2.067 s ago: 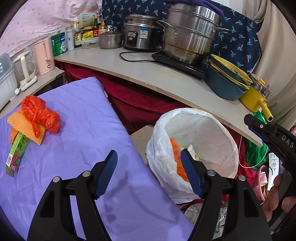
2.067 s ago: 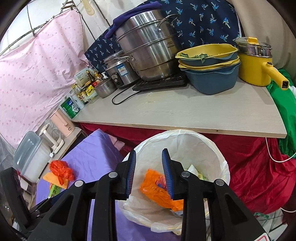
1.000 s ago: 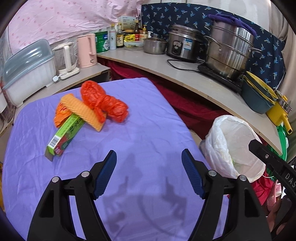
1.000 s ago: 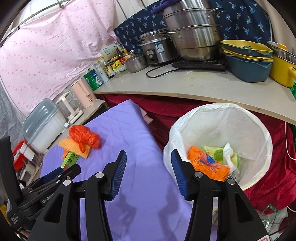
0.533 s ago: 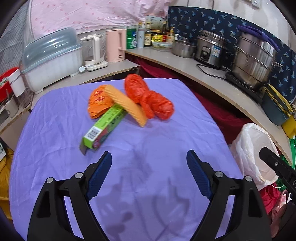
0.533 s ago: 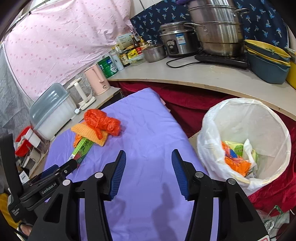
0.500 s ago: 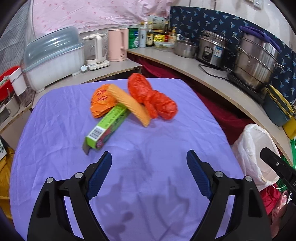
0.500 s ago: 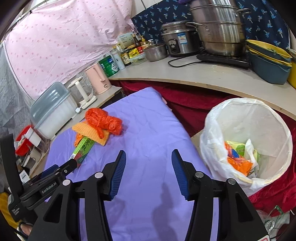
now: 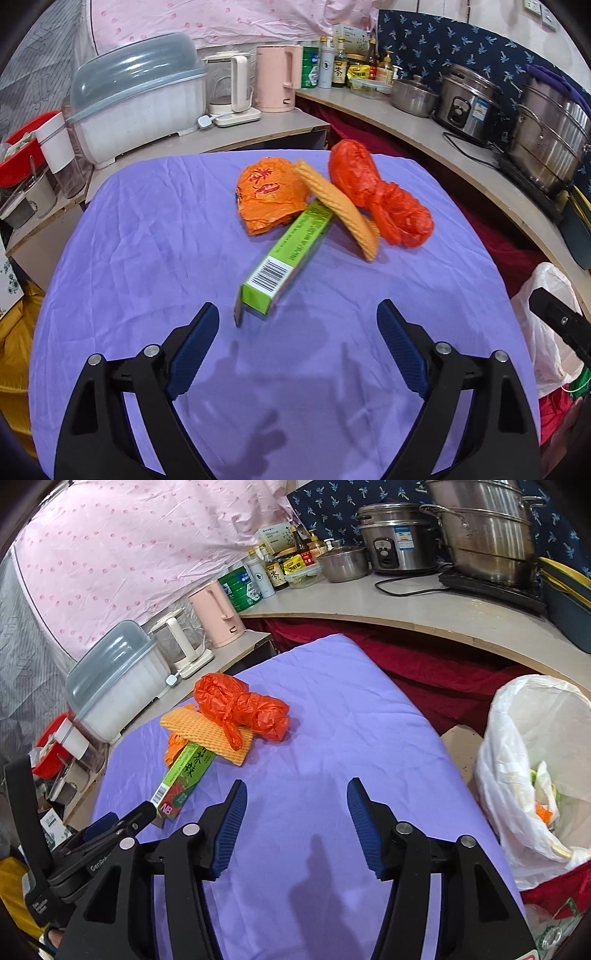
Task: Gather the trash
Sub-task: 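Grasp the green box with the left tool while the right tool grasps the red plastic bag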
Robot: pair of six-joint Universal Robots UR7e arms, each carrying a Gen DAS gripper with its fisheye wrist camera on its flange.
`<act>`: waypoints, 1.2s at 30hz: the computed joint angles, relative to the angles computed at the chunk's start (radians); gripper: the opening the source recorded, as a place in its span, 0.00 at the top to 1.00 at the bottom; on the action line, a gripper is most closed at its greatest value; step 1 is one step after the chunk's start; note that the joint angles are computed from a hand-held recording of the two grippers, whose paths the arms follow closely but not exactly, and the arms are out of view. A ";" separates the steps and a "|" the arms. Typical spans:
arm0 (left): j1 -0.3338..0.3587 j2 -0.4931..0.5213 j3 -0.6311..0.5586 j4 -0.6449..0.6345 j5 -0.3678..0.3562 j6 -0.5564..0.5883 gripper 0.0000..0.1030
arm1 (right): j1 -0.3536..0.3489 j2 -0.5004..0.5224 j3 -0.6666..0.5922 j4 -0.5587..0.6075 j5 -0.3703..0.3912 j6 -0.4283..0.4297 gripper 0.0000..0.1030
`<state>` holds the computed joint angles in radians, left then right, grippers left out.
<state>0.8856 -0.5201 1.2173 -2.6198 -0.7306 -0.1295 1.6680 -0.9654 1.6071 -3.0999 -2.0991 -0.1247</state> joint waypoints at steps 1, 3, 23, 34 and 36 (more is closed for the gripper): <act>0.007 0.003 -0.009 0.006 -0.001 0.000 0.19 | -0.003 0.011 -0.016 0.009 0.004 0.003 0.46; 0.022 0.017 -0.038 0.026 -0.005 -0.001 0.19 | -0.008 0.041 -0.061 0.033 0.013 0.013 0.46; 0.115 0.180 -0.353 0.205 -0.110 0.016 0.30 | -0.067 0.347 -0.554 0.315 0.064 0.089 0.37; 0.111 0.178 -0.354 0.220 -0.159 0.029 0.70 | -0.070 0.327 -0.520 0.300 0.091 0.057 0.88; 0.103 0.165 -0.331 0.202 -0.158 0.031 0.72 | -0.064 0.306 -0.488 0.269 0.086 0.044 0.89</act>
<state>0.9886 -0.3546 0.8867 -2.4178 -0.8887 -0.0987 1.6036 -0.6593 1.1188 -2.8308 -2.0126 -0.0808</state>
